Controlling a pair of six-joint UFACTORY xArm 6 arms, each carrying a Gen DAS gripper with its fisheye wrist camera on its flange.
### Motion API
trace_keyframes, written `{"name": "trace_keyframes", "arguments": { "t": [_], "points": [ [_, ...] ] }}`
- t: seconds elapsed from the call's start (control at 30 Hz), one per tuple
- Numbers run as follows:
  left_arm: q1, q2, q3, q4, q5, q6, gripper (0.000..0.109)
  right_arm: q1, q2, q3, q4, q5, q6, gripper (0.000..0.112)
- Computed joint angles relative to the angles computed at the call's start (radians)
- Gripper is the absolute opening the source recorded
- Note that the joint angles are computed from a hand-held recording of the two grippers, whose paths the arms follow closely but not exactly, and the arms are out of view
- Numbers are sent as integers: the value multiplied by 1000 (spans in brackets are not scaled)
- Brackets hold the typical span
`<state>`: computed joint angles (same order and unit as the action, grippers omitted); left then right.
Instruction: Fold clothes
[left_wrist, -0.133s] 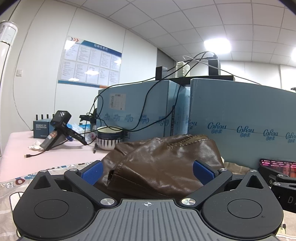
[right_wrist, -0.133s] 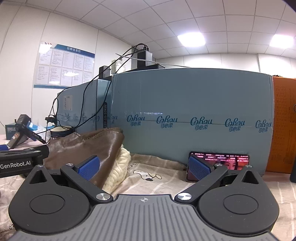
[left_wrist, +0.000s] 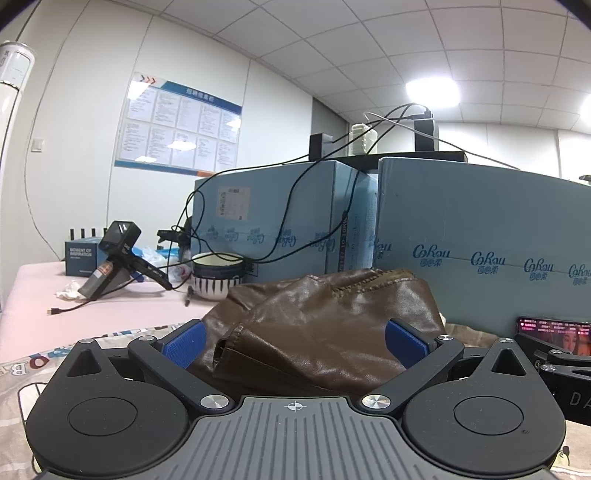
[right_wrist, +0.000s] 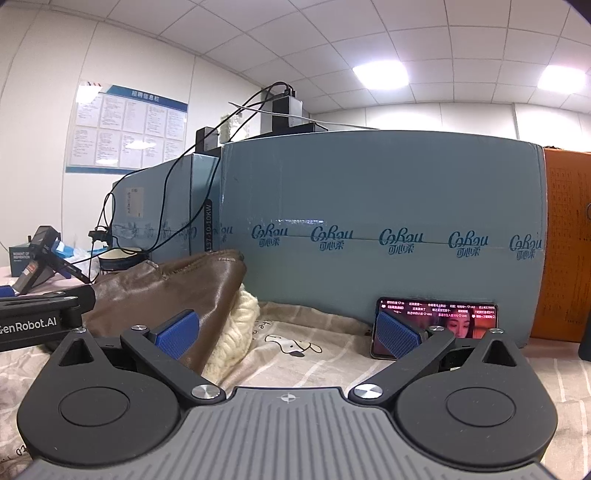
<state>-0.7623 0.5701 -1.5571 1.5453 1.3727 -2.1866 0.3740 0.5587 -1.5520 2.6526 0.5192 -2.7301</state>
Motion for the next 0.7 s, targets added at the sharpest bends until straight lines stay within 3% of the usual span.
{"name": "trace_keyframes", "arguments": {
  "t": [0.7],
  "points": [
    [-5,-6,12,31,-7,-11,103,-2,-6,8,9,7,-6,103]
  ]
}}
